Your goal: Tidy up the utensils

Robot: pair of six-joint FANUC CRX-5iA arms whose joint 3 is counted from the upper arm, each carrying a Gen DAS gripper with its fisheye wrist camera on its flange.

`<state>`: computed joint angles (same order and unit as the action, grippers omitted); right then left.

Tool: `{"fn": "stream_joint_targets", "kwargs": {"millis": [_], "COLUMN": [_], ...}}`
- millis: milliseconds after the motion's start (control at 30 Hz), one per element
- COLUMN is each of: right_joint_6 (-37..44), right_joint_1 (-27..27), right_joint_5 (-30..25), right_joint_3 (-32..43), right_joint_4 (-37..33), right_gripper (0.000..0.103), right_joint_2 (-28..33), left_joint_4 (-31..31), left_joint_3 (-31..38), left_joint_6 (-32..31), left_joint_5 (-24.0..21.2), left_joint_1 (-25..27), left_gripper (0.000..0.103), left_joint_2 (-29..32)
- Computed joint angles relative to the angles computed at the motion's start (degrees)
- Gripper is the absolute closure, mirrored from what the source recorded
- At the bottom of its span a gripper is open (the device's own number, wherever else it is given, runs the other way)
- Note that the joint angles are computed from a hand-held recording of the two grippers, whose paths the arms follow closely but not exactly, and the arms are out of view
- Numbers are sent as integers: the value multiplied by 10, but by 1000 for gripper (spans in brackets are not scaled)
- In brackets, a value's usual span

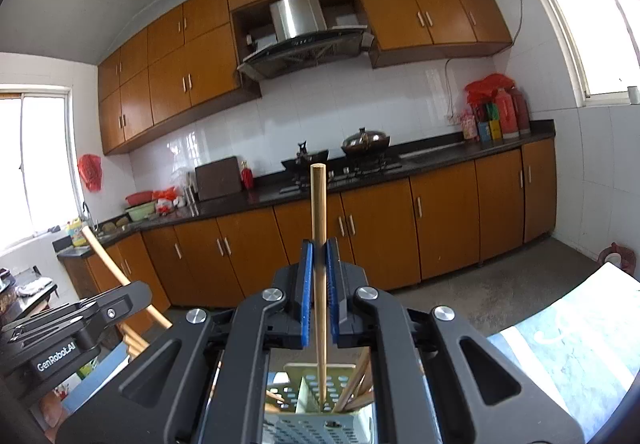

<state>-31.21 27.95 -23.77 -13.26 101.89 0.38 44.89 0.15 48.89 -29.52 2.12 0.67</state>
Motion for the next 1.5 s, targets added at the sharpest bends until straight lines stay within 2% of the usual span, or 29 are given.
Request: {"fn": "stream_joint_targets", "kwargs": {"millis": [33, 100, 133, 167, 200, 300, 367, 433, 533, 600, 733, 800, 900, 1033, 1167, 1333, 1500], "right_joint_6": [6, 20, 30, 33, 35, 35, 43, 54, 71, 87, 126, 142, 176, 187, 149, 139, 139], "right_joint_1": [1, 5, 8, 12, 13, 18, 21, 29, 45, 59, 105, 143, 203, 253, 286, 330, 373], "right_joint_5": [2, 1, -3, -7, -10, -24, -30, -41, -47, -50, -76, -128, -211, -257, -289, -336, -384], "right_joint_3": [-2, -9, -12, -13, -14, -23, -31, -44, -69, -88, -131, -148, -160, -177, -213, -237, -259], "right_joint_4": [-8, -24, -36, -44, -48, -46, -50, -55, -70, -87, -122, -124, -140, -155, -145, -167, -196], "right_gripper": [95, 93, 90, 82, 73, 69, 65, 54, 36, 17, 2, 2, 2, 2, 2, 2, 2], "right_joint_2": [-2, -7, -13, -15, -17, -32, -46, -65, -97, -120, -161, -171, -173, -179, -196, -198, -198], "left_joint_4": [-12, -10, -8, -5, -2, 3, 11, 34, 66, 88, 125, 144, 158, 199, 170, 156, 119], "left_joint_3": [4, 7, 6, 4, 1, -3, -12, -35, -80, -117, -193, -240, -296, -371, -417, -455, -480], "left_joint_6": [13, 15, 14, 11, 7, 5, 3, -15, -52, -79, -140, -174, -207, -248, -228, -229, -184], "left_joint_5": [-4, -12, -13, -10, -9, -10, -9, -5, 3, 7, 3, 12, 29, 53, 64, 78, 53], "left_joint_1": [2, 5, 7, 8, 9, 15, 18, 23, 32, 38, 55, 61, 66, 73, 88, 88, 119], "left_gripper": [94, 86, 78, 75, 75, 74, 66, 61, 46, 36, 12, 4, 4, 4, 4, 4, 4], "left_joint_2": [2, 4, 2, 0, -3, -12, -23, -43, -83, -115, -181, -221, -274, -344, -400, -435, -456]}}
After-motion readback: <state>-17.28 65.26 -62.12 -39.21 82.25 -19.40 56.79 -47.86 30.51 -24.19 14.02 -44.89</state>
